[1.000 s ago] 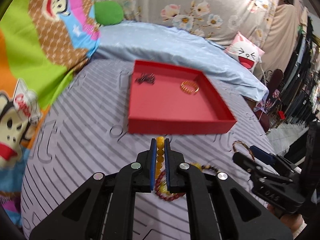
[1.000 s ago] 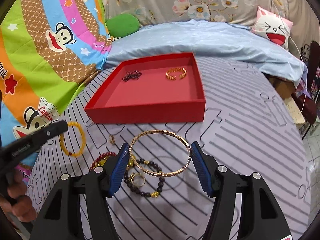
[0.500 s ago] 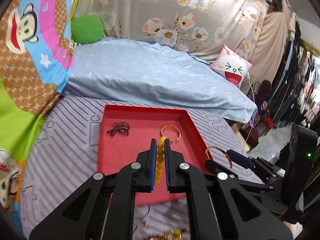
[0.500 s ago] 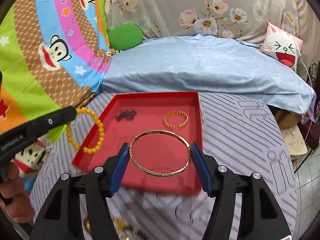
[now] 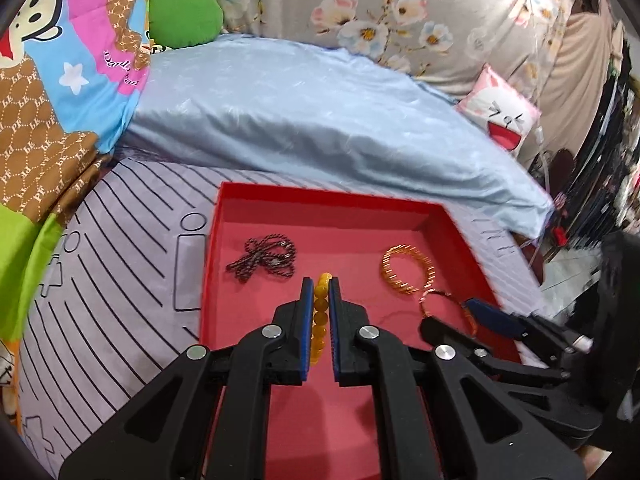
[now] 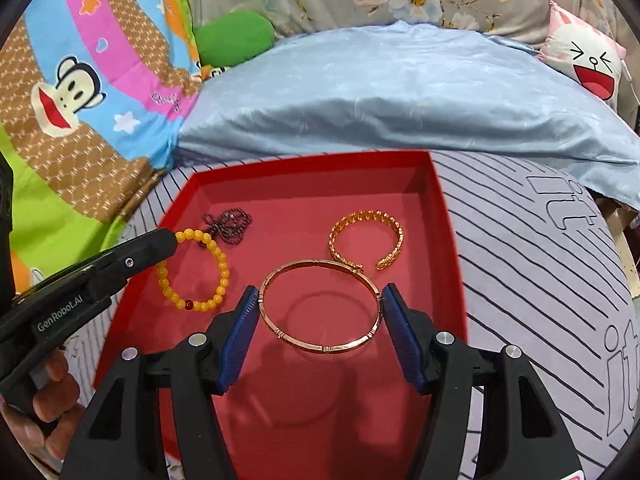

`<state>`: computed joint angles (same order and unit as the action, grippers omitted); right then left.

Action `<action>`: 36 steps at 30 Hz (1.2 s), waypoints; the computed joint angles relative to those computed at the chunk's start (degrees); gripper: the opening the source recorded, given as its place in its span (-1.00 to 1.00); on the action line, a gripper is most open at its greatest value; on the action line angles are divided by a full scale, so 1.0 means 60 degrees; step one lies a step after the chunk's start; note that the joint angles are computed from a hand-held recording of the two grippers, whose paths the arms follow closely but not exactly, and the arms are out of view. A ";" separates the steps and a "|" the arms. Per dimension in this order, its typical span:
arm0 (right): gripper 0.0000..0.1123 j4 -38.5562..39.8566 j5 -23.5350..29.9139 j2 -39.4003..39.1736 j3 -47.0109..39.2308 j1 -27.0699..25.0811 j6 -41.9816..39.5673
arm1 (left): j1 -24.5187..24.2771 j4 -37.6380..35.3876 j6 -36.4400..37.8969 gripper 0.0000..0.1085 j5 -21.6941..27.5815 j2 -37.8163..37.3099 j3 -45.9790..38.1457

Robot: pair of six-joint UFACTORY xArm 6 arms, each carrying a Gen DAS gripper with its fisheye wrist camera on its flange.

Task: Organize jewelry
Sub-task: 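Carry both bracelets into the red tray and open both tools, then move both open tools back to the remaining jewelry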

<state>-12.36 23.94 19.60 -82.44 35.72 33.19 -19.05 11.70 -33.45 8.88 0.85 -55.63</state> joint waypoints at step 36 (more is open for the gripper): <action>0.11 -0.4133 -0.0069 -0.4225 0.4161 0.1030 0.3371 | -0.1066 0.6167 -0.5990 -0.68 0.1959 -0.4587 0.3246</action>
